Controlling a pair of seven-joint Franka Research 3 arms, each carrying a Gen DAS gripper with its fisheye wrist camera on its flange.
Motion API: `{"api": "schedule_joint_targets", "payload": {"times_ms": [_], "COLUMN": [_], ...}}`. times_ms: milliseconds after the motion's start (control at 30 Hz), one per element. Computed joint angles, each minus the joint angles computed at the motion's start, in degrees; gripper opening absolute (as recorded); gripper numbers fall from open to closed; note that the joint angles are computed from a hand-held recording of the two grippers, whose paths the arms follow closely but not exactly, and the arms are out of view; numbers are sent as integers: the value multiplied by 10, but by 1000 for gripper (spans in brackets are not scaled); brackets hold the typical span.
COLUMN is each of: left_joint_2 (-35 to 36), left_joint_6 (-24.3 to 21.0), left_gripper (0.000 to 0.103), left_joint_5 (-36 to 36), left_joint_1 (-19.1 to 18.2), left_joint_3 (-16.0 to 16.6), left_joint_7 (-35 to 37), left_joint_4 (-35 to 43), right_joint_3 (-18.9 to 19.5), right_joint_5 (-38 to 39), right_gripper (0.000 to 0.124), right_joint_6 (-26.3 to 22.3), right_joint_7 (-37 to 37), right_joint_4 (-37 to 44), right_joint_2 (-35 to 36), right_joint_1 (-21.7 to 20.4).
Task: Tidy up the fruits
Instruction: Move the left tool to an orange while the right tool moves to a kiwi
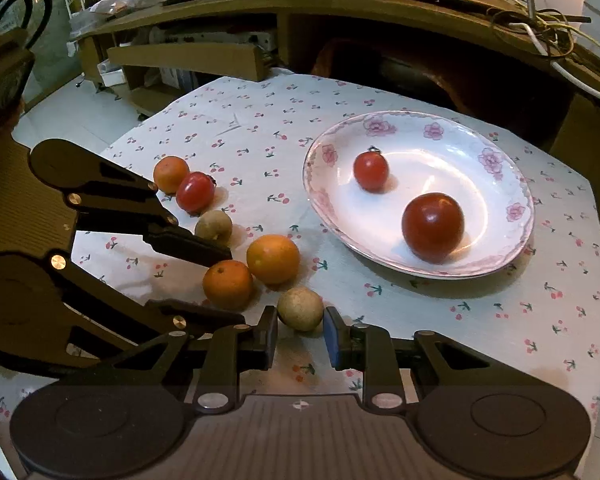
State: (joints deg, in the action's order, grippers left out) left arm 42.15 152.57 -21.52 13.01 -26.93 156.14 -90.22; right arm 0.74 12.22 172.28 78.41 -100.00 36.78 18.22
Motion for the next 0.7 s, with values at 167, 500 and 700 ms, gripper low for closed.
{"api": "schedule_joint_targets", "payload": {"times_ms": [167,500,700], "left_joint_2": [-10,4,2], "left_joint_6": [-6,-8,-6], "left_gripper": [36,37,38], "left_joint_5": [2,18,20], "left_joint_1": [3,-15,-11], "left_joint_3": [-2,12,9], "left_joint_7": [11,-12,-12], "left_joint_4": [-8,12,7], "right_joint_3": [8,3,5], "right_joint_5": [-2,-6,-3], "right_gripper": [26,27,30], "right_joint_6": [-9,-30,-26], "right_joint_7": [-20,-37,-37], "right_joint_4": [-11,-15,-15], "right_joint_2": [-12,-16,-13], "right_joint_1": [-12,-9,-11]}}
